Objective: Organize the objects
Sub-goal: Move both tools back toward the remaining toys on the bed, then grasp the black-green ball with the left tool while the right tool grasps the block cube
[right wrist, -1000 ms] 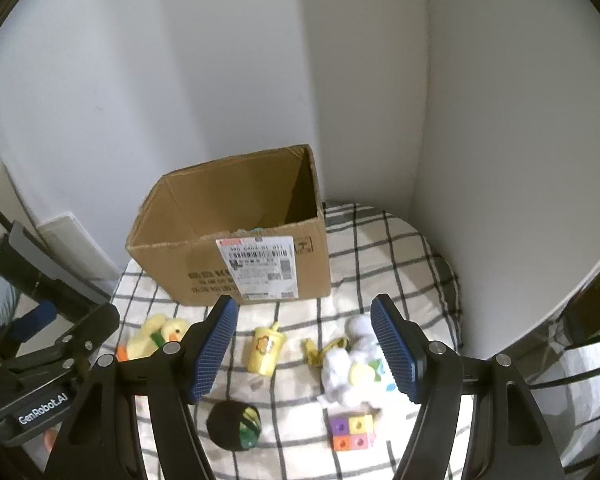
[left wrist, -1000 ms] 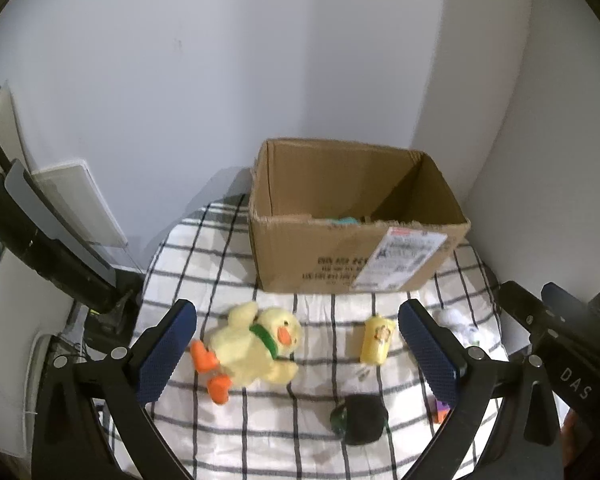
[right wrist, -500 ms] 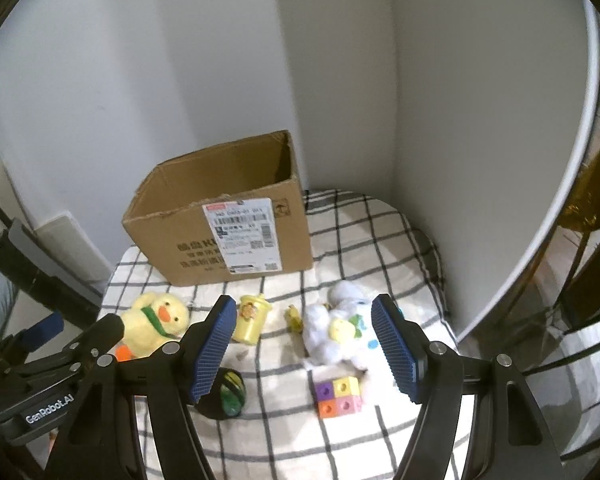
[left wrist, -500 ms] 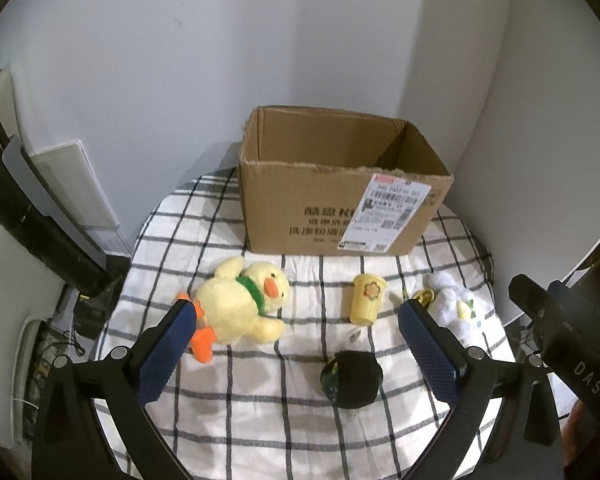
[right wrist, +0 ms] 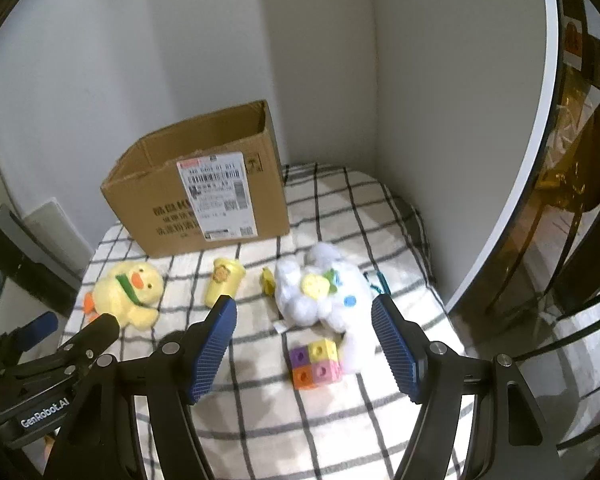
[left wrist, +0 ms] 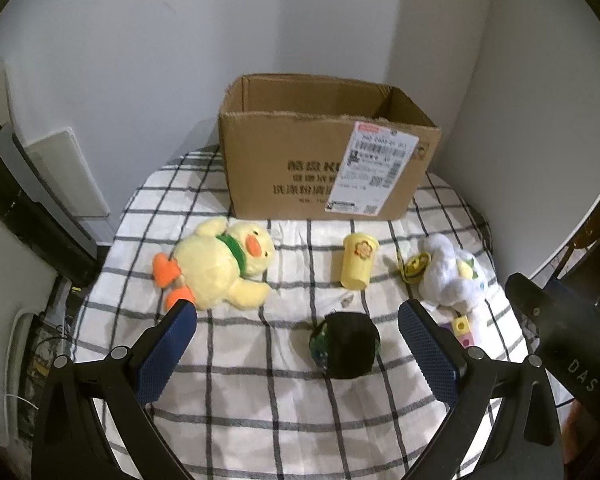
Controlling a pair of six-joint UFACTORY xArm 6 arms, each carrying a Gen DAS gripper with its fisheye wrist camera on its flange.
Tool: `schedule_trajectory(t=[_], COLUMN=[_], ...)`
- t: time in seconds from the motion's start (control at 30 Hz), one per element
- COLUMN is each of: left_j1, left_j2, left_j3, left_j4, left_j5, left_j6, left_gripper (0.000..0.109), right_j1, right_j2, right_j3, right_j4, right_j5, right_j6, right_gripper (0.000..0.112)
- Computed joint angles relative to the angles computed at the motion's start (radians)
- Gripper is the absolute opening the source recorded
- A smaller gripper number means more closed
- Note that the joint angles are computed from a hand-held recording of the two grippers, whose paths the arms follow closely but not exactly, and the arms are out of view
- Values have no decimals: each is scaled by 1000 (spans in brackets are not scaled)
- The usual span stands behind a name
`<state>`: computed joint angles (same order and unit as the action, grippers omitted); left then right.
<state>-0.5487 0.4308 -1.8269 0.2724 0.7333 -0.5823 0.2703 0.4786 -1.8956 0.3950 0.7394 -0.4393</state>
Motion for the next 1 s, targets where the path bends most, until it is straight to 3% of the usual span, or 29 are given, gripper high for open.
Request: schedule_trajectory(t=[0.4, 1.0], left_j1=[-18, -35], left_j2=[9, 147], left_j3=[37, -101], left_j4=[-20, -90], left_j5=[-17, 70], left_j6=[27, 83], left_gripper=[103, 99], right_j1=[-2, -31], right_j2=[-34, 49], right_j3=[111, 61], right_j4=[-60, -88], right_j5=[-81, -21], right_j6=[7, 39], right_gripper=[70, 70])
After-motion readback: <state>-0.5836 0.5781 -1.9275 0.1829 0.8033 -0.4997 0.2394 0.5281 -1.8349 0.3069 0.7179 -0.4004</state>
